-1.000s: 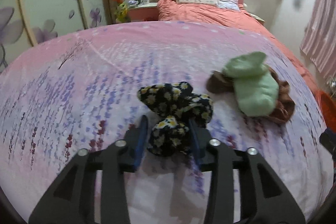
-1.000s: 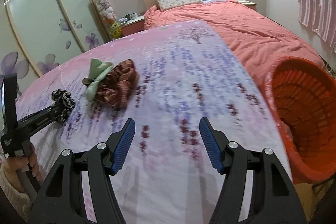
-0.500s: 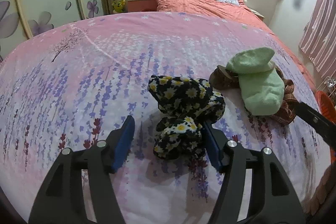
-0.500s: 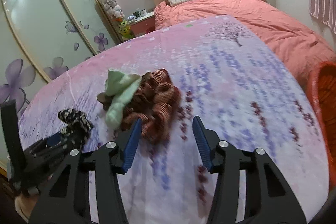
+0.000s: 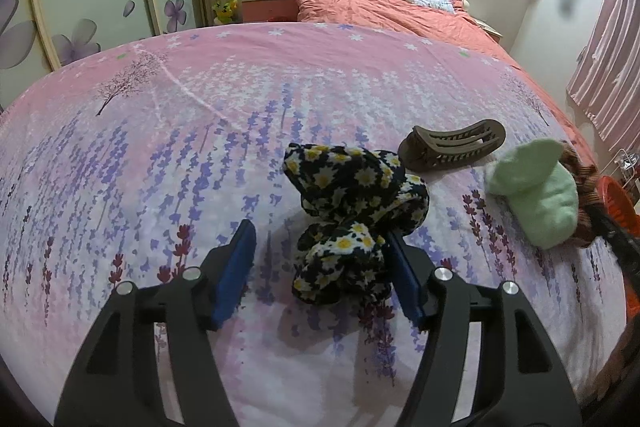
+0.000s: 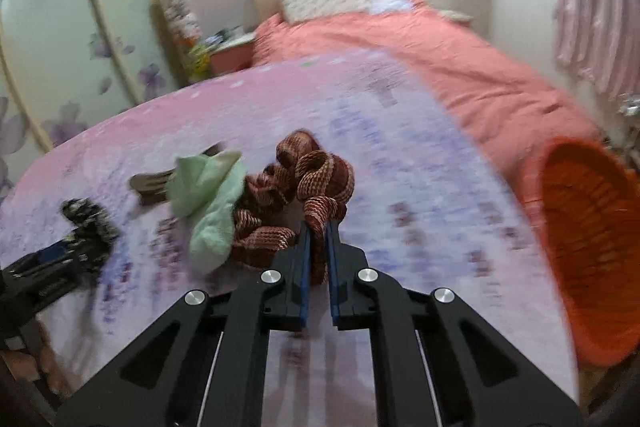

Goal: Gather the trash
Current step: 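Grasp the brown ruffled fabric with the right tool while the left tool holds the floral fabric, then lift the brown ruffled fabric with the right tool while the left tool lifts the floral fabric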

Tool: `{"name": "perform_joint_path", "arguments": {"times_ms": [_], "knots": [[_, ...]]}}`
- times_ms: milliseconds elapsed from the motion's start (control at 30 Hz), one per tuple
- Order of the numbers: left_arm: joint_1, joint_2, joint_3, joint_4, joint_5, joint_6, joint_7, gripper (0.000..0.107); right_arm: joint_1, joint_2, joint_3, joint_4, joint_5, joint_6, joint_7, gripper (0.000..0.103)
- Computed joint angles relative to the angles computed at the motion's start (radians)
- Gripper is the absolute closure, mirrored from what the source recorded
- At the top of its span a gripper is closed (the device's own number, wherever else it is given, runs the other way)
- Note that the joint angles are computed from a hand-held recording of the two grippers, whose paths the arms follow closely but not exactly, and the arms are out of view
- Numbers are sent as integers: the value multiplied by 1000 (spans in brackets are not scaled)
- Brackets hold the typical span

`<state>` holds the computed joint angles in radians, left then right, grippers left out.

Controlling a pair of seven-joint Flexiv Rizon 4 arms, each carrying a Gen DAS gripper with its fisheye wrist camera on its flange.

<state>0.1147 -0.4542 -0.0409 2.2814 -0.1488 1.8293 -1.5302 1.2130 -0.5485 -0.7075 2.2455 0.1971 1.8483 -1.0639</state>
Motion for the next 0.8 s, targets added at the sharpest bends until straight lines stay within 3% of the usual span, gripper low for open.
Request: {"name": "perform_joint_path", "arguments": {"times_ms": [67,100,167,233,367,433,500,567,667,800], "knots": [[-3,0,3,0,0,0,0,43,67,-24,-80,24,26,29,-14,95],[-4,0,4,-1,-1,-1,0,43,63,-14,-80,30,25,29,-30,95],[-1,-2,3,0,2,1,2,43,28,11,-47,27,24,27,-45,84],[4,-3,1,0,5,1,4,43,-15,26,-2,19,27,45,-52,64],[3,-3,1,0,4,1,4,42,-89,41,84,7,37,63,-83,41],[0,-5,4,-3,4,-1,6,42,-95,25,89,-15,42,39,-88,21],[-1,-5,3,-4,3,-2,7,41,-85,2,75,-28,47,24,-75,14],[-2,-5,4,-3,2,-2,7,41,-100,-5,79,-44,29,-11,-56,14],[-3,-5,4,-4,1,-2,7,40,-189,-1,155,-82,-33,-85,-10,16],[-4,-5,3,-3,0,-1,6,40,-306,15,263,-97,-84,-86,35,57]]}}
